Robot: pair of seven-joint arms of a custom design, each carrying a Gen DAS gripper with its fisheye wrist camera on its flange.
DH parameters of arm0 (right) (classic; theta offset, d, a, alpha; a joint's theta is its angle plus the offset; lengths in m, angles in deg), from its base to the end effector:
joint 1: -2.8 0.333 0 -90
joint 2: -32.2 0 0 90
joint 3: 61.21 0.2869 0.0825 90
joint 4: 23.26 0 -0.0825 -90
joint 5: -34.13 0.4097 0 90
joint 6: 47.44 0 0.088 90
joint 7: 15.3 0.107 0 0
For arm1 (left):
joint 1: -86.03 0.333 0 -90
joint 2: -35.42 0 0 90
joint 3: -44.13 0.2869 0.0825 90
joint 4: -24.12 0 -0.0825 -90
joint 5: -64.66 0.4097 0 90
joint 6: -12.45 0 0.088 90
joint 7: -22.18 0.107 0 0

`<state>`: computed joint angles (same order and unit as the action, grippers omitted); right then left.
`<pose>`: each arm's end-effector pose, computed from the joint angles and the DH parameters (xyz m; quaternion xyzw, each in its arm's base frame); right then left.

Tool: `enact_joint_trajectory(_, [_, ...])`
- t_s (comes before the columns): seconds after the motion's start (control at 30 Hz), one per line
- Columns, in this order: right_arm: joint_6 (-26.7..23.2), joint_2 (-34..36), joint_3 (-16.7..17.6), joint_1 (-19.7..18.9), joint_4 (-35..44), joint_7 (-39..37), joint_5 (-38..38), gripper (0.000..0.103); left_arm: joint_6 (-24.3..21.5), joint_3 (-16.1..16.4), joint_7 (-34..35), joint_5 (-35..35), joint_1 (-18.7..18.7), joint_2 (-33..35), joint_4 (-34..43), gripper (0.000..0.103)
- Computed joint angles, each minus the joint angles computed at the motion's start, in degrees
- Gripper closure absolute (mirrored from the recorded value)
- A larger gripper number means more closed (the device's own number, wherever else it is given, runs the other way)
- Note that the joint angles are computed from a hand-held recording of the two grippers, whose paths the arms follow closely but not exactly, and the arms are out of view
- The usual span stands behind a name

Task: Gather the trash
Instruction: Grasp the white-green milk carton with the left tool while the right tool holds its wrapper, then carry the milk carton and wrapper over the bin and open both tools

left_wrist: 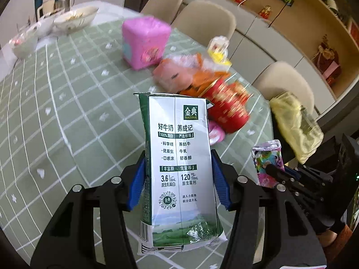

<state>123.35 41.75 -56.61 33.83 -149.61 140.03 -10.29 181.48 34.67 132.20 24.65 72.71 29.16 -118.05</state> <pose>0.4534 0.3845 0.3151 -0.7343 0.5963 -0.1365 0.2943 0.4924 -0.1603 0.3380 -0.6375 0.7060 -0.2987 0.0779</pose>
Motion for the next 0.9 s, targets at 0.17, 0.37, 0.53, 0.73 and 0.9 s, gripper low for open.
enact_joint_trajectory(0.17, [-1.1,-6.4,-1.2,-1.0,-2.3,8.7,-10.0,0.093,2.4,-0.1,2.9,-1.9,-2.1,-1.4,1.8,0.052])
enact_joint_trajectory(0.37, [-3.9,-14.5,1.5,-6.4,-6.5,14.6,-17.9,0.093,4.1,-1.7,3.9,-1.7,-4.4,0.6,7.5,0.052])
enact_joint_trajectory(0.53, [-5.1,-22.3,3.8,-12.4,-12.1,19.1,-22.2,0.093,5.5,-3.7,10.0,-7.5,-7.3,4.6,14.5,0.052])
enact_joint_trajectory(0.73, [-6.3,-31.2,6.4,-19.7,-18.7,23.8,-25.8,0.093,7.8,-10.6,38.3,-33.8,-7.2,12.9,27.9,0.052])
enact_joint_trajectory(0.9, [-6.2,-37.3,6.9,-25.3,-23.4,26.4,-27.4,0.093,8.9,-14.4,43.1,-32.7,-8.1,23.2,39.5,0.052])
